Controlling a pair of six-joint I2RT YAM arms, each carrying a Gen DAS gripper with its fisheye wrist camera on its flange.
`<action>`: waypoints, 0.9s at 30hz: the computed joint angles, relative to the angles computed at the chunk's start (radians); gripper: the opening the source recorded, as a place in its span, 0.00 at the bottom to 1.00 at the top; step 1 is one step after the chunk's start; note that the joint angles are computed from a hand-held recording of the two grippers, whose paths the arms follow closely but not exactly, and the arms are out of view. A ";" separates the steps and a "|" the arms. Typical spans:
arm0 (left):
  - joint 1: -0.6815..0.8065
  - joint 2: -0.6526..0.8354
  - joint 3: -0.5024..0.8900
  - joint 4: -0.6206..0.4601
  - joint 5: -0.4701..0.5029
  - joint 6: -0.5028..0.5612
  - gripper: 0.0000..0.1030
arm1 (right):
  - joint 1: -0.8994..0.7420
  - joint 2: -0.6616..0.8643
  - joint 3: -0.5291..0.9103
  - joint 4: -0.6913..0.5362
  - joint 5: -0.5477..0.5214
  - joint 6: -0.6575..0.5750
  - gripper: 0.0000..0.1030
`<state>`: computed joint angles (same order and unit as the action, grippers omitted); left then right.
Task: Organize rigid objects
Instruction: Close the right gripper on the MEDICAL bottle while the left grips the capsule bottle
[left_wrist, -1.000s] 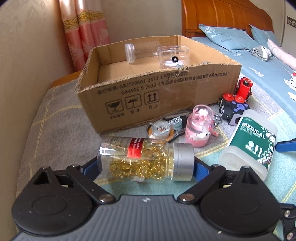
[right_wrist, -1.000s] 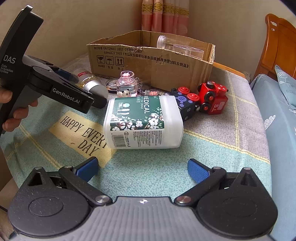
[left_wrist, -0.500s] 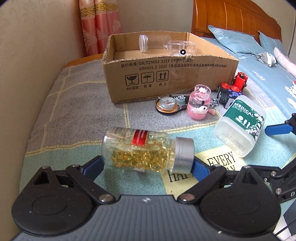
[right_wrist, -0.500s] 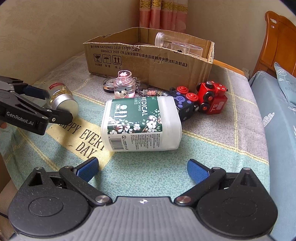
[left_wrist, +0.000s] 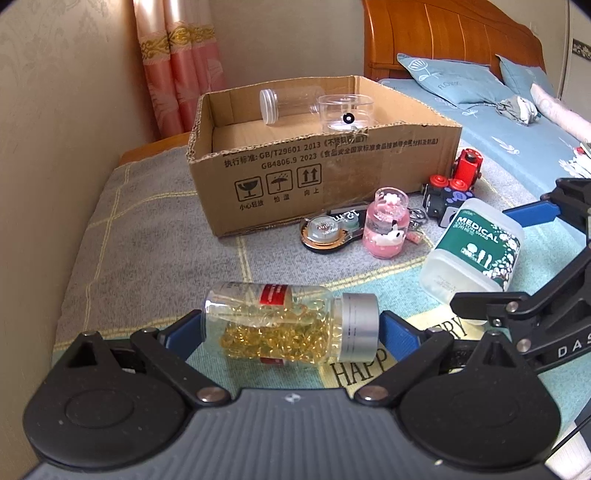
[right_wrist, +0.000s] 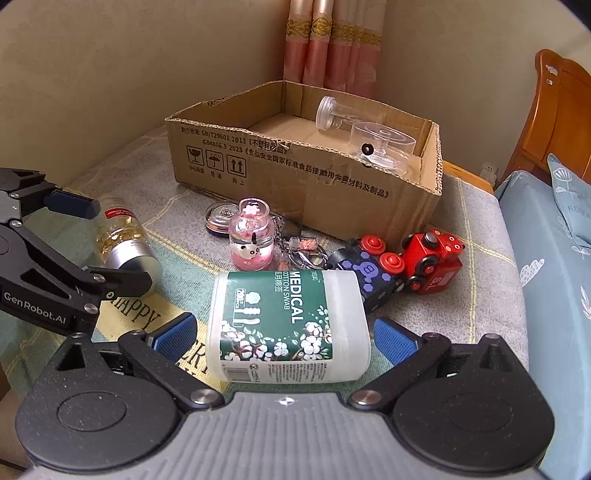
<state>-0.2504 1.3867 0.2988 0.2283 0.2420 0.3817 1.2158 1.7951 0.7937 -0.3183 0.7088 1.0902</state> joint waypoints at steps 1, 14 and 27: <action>0.000 0.001 0.000 -0.001 0.002 0.006 0.96 | -0.002 -0.001 0.000 0.006 -0.002 -0.005 1.00; 0.014 0.009 0.044 -0.053 0.021 0.051 0.96 | -0.033 0.014 0.031 -0.008 -0.025 -0.074 0.91; 0.003 0.054 0.088 -0.103 0.010 0.066 0.92 | -0.037 0.006 0.030 -0.036 -0.056 -0.125 0.84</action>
<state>-0.2473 1.4406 0.3866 0.1257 0.2520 0.4481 1.1785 1.8008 0.8238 -0.3543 0.6528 0.9652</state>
